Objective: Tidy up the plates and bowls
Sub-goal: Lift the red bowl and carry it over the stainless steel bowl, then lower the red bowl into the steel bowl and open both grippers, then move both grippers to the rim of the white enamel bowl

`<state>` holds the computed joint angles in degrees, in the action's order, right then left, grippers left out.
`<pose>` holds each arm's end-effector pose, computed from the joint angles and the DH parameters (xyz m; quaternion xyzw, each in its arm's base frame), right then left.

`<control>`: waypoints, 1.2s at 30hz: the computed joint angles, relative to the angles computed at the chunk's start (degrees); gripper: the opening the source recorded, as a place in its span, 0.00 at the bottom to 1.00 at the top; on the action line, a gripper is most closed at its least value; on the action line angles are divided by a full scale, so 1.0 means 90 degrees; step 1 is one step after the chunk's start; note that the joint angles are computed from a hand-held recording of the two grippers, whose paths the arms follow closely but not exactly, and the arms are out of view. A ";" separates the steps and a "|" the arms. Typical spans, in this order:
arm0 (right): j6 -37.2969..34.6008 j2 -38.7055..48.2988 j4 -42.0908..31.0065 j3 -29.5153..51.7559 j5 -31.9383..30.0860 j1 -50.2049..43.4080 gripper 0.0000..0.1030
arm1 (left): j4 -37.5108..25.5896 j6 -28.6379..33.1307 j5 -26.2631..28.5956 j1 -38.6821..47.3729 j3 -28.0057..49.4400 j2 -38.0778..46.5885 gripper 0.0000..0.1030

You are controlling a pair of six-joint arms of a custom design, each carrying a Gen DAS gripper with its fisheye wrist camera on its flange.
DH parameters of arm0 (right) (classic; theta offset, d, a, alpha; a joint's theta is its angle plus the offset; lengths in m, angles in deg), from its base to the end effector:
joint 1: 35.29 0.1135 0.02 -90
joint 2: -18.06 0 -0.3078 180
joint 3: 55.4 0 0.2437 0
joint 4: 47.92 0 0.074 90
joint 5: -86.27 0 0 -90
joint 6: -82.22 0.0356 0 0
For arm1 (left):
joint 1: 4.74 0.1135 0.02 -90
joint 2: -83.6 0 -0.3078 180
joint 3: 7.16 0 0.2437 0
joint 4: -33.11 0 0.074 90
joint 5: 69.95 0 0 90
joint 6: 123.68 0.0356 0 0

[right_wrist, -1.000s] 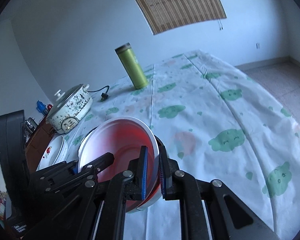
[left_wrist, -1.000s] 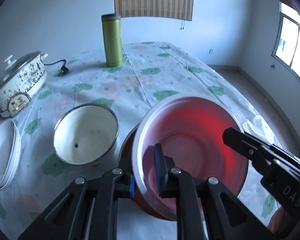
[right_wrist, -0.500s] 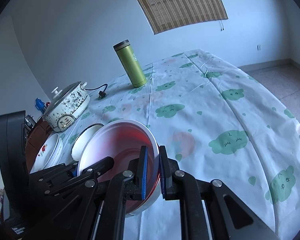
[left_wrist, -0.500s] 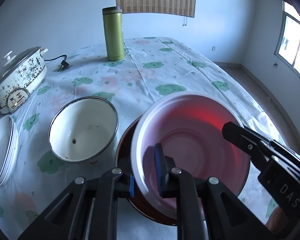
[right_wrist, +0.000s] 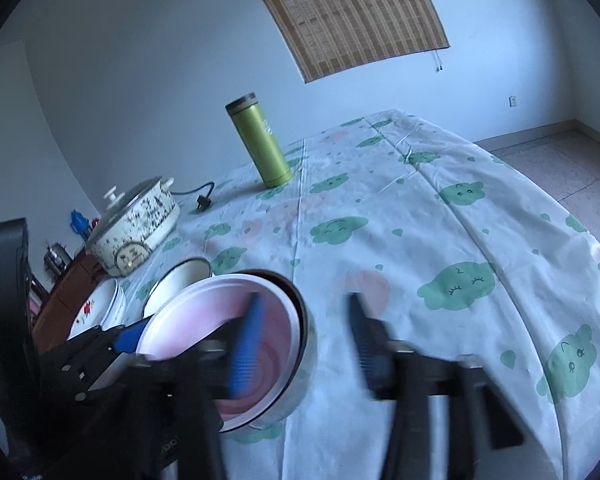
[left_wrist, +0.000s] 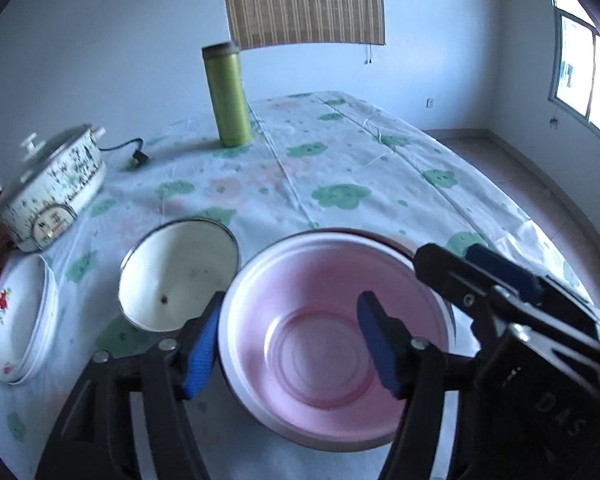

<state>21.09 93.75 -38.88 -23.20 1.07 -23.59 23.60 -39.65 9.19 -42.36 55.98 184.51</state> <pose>0.2072 0.0399 0.1821 0.1513 0.8712 0.1267 0.4496 0.2772 -0.2052 0.1864 0.2197 0.9014 -0.0528 0.3694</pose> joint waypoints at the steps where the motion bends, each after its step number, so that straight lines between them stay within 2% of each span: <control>1: 0.0017 -0.0083 0.0069 -0.0061 0.0070 0.0009 0.56 | 0.0059 0.0000 -0.0088 -0.0014 -0.0036 -0.0032 0.68; 8: 0.0009 -0.0406 0.0363 -0.0285 0.0287 -0.0004 0.57 | 0.0373 -0.0023 -0.0130 0.0076 -0.0207 -0.0108 0.69; 13: 0.0076 -0.0336 0.0377 -0.0292 0.0132 -0.0119 0.57 | 0.0756 0.0070 -0.0437 -0.0055 -0.0433 -0.0174 0.77; 15: 0.0052 -0.0324 0.0478 -0.0325 0.0184 -0.0101 0.57 | 0.0946 0.0087 -0.0545 -0.0101 -0.0548 -0.0233 0.78; 22: -0.0066 -0.0374 0.0699 -0.0429 0.0610 0.0100 0.57 | 0.1464 0.0029 -0.0927 -0.0145 -0.0862 -0.0359 0.78; 28: -0.0124 -0.0465 0.0881 -0.0549 0.0850 0.0140 0.57 | 0.1572 -0.0080 -0.0993 0.0000 -0.1003 -0.0398 0.83; 36: -0.0207 -0.0532 0.0917 -0.0609 0.1198 0.0180 0.57 | 0.1959 -0.0107 -0.1017 0.0135 -0.1482 -0.0730 0.84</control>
